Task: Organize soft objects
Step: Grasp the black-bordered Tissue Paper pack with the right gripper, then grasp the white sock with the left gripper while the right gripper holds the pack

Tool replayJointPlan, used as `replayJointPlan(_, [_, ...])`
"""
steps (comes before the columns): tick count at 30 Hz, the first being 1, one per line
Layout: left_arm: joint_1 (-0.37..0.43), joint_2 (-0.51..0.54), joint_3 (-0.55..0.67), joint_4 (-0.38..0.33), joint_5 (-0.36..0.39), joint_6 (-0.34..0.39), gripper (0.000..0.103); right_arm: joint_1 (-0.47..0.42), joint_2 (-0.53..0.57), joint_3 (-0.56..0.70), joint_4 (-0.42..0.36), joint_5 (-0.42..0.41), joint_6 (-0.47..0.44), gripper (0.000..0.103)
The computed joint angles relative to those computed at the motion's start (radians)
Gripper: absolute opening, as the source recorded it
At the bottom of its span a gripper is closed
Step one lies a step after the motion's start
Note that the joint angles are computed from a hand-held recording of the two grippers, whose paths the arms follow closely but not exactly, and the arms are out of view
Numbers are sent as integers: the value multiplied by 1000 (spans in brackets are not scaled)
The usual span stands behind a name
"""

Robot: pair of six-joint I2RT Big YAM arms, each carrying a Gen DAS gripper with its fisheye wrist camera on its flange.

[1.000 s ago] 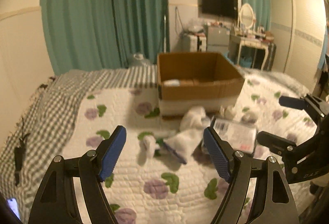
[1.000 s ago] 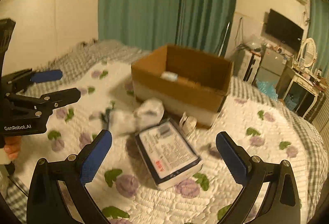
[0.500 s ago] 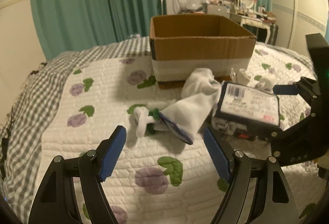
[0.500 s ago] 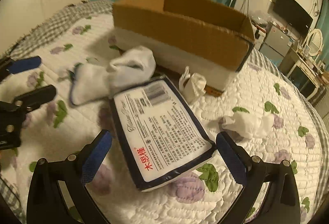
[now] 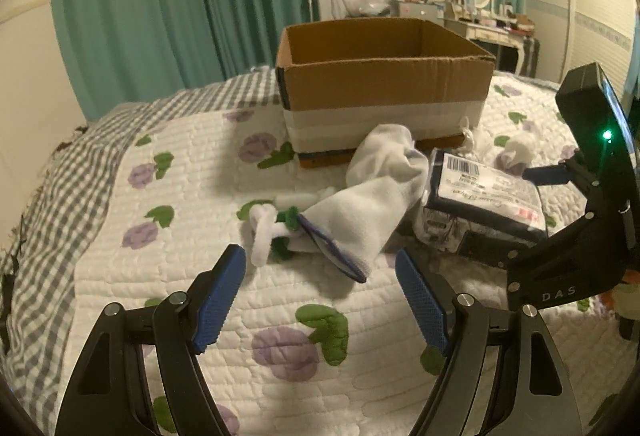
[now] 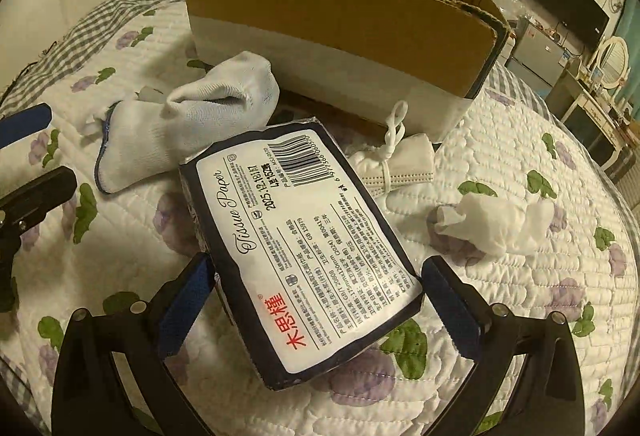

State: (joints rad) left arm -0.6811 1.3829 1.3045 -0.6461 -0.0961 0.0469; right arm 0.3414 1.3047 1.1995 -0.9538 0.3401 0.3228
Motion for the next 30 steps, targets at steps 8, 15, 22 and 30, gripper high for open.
replayJointPlan(8, [-8,8,-5,20,-16,22,79,-3,28,31,-39,-12,27,100])
replayJointPlan(15, [-9,22,11,26,-7,26,79,-24,-32,17,-21,-72,77,77])
replayJointPlan(22, [-21,80,69,26,48,22,79,-20,-112,19,-21,16,109,74])
replayJointPlan(30, [-45,163,122,-14,147,29,78,-43,-140,24,-28,57,126,74])
